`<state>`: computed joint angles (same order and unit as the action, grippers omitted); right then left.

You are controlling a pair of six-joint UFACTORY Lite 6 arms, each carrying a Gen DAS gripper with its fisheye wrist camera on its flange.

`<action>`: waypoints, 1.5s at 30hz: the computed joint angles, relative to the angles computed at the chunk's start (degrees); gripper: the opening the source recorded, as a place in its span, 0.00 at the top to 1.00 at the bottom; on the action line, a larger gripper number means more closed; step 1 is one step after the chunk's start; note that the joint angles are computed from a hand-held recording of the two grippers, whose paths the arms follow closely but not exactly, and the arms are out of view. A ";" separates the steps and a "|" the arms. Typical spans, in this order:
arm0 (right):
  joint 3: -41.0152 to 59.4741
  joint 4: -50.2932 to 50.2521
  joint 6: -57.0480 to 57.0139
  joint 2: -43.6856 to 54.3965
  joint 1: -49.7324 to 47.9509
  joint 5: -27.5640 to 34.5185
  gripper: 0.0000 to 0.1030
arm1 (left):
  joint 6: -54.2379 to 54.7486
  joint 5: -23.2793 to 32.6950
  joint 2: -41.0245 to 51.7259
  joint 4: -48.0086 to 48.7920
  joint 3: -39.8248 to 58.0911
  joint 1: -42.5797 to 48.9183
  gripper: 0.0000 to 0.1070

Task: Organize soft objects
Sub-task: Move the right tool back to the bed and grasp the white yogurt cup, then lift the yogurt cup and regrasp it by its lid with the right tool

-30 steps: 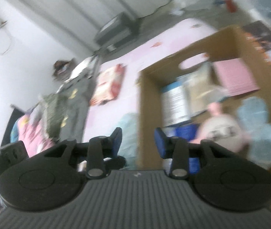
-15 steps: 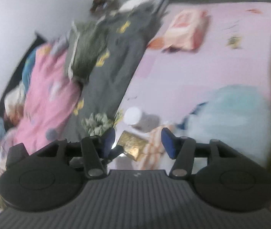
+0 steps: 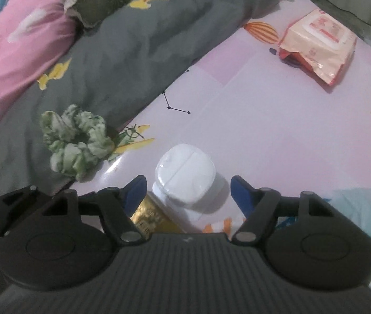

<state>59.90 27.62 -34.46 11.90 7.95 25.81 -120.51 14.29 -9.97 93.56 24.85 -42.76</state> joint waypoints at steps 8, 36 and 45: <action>8.69 18.66 -10.88 8.83 -9.41 9.95 0.52 | -1.87 -1.91 -1.78 2.92 -0.91 2.51 0.47; 18.47 17.38 -17.31 15.03 -15.02 17.64 0.04 | 0.94 -1.34 -1.36 0.26 0.82 1.72 0.46; 19.74 1.41 -5.08 17.90 -6.76 9.33 0.35 | 4.64 -1.47 -3.15 -3.27 0.10 2.13 0.46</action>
<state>79.64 29.03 -39.55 29.80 1.19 35.14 -115.86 12.83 -13.12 90.29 24.95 -40.63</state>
